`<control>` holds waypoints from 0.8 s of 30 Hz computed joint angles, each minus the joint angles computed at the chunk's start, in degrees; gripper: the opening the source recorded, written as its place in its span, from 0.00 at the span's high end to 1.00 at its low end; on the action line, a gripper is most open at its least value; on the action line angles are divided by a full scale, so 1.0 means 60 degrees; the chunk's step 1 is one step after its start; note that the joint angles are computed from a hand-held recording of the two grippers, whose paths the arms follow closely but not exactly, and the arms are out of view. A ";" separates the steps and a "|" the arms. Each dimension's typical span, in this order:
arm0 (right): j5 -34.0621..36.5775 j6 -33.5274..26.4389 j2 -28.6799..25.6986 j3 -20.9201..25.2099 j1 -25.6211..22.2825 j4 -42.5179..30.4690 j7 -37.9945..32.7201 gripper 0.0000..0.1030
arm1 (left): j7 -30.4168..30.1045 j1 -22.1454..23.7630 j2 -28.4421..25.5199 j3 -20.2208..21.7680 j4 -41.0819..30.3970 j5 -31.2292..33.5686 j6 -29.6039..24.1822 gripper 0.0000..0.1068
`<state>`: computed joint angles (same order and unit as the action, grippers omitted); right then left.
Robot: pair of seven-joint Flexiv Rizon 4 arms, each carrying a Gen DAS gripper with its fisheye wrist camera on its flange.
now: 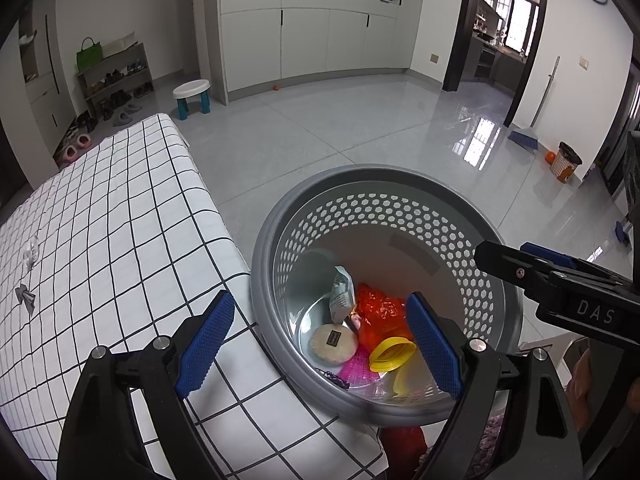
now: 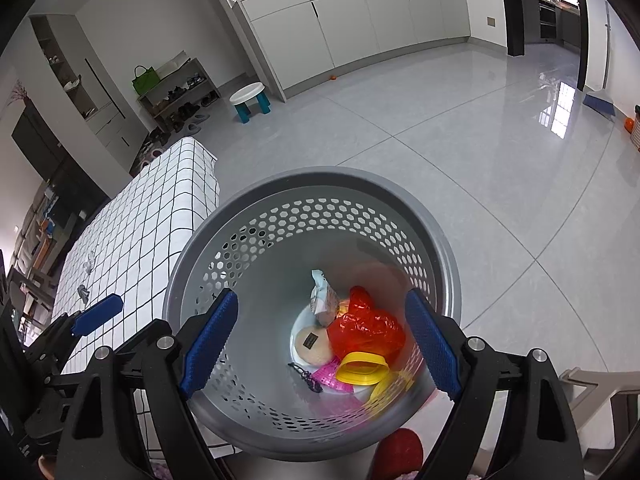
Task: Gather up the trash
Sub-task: 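Move both tools back from the basket toward the cloth and paper on the table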
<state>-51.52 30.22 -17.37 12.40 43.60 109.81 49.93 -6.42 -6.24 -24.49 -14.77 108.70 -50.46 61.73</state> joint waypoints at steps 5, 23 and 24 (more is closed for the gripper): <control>-0.0033 0.0012 -0.0047 -0.0025 0.0001 -0.0075 -0.0081 0.21 | 0.0014 0.0023 0.0052 0.0017 0.0033 -0.0051 -0.0024 0.20; -0.0160 0.0239 -0.0444 -0.0257 0.0037 -0.0535 -0.0596 0.21 | -0.0210 0.0324 0.0038 0.0288 -0.0224 -0.0100 -0.0150 0.19; -0.0185 0.0215 -0.0495 -0.0283 0.0055 -0.0608 -0.0661 0.21 | -0.0240 0.0361 0.0030 0.0302 -0.0256 -0.0095 -0.0156 0.19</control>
<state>-52.63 31.51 -20.34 10.70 43.93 106.16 45.96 -7.86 -4.07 -24.31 -12.96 107.17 -51.03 60.79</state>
